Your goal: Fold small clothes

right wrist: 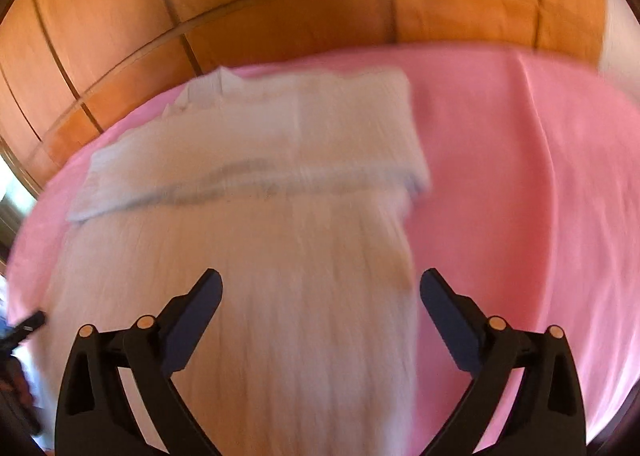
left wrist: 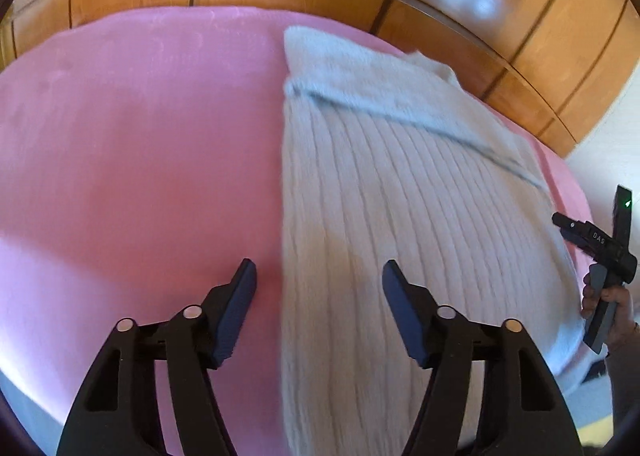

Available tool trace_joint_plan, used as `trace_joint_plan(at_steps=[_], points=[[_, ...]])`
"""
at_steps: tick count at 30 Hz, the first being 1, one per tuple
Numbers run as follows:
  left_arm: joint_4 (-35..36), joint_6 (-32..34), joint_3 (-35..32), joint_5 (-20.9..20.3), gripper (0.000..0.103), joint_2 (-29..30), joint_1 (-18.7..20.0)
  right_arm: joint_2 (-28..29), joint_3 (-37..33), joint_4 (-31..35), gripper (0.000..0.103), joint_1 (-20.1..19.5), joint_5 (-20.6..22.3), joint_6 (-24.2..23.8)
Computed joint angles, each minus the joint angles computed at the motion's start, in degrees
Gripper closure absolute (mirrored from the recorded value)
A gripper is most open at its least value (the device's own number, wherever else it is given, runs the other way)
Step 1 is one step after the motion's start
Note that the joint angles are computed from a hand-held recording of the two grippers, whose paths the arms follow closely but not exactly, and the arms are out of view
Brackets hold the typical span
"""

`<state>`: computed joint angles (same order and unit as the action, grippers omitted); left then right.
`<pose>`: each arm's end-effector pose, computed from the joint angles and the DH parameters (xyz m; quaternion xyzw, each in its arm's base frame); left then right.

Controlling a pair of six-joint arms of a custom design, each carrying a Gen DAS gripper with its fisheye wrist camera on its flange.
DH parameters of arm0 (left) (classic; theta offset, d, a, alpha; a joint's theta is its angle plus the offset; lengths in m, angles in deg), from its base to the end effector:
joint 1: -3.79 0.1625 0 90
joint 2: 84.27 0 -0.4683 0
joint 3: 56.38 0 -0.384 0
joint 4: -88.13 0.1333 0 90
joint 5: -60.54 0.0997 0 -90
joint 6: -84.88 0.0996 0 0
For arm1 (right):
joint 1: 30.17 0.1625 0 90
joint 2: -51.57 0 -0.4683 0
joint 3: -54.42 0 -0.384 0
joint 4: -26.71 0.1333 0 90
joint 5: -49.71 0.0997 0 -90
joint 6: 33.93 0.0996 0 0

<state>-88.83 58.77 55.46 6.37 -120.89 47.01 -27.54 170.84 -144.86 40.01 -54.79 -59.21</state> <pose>-0.2972 -0.5422 0.0118 0.1389 0.9368 -0.2601 0.1883 -0.0786 -0.5378 0.3901 -0.0037 -0.9201 0.3003 0.2513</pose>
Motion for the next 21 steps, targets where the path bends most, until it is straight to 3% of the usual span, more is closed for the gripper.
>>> trace_joint_plan(at_steps=[4,7,9,10,11,13,17,21], points=[[-1.43,-3.29,4.32,-3.22,0.04,-1.46,-1.59,-7.07,6.36,4.26,0.031,-3.42,4.49,0.17],[-0.17,-4.89,5.7,-7.49,0.061,-2.09,-1.82,-11.23,9.8,7.93,0.044,-4.64,6.84,-0.06],[-0.08,-4.15,6.36,-8.46,0.089,-2.06,-2.17,-12.9,11.02,11.37,0.056,-4.95,7.45,-0.63],[-0.03,-4.09,6.55,-9.48,0.095,-2.17,-2.12,-13.11,11.26,12.58,0.064,-4.78,7.2,-1.03],[-0.82,-4.14,6.78,-9.91,0.095,-2.22,-2.03,-13.16,11.28,14.12,0.076,-4.53,6.89,-1.26],[-4.61,-3.54,7.59,-13.47,0.097,-3.05,-1.35,-13.36,10.81,16.46,0.089,-4.13,7.36,-0.7],[-13.29,-2.26,8.53,-18.94,0.097,-4.81,-0.42,-15.2,8.69,18.12,0.09,-4.01,18.12,0.01],[-16.23,-0.48,4.59,-21.32,0.097,-4.15,1.25,-12.38,4.84,16.16,0.09,-3.25,23.37,2.95]])
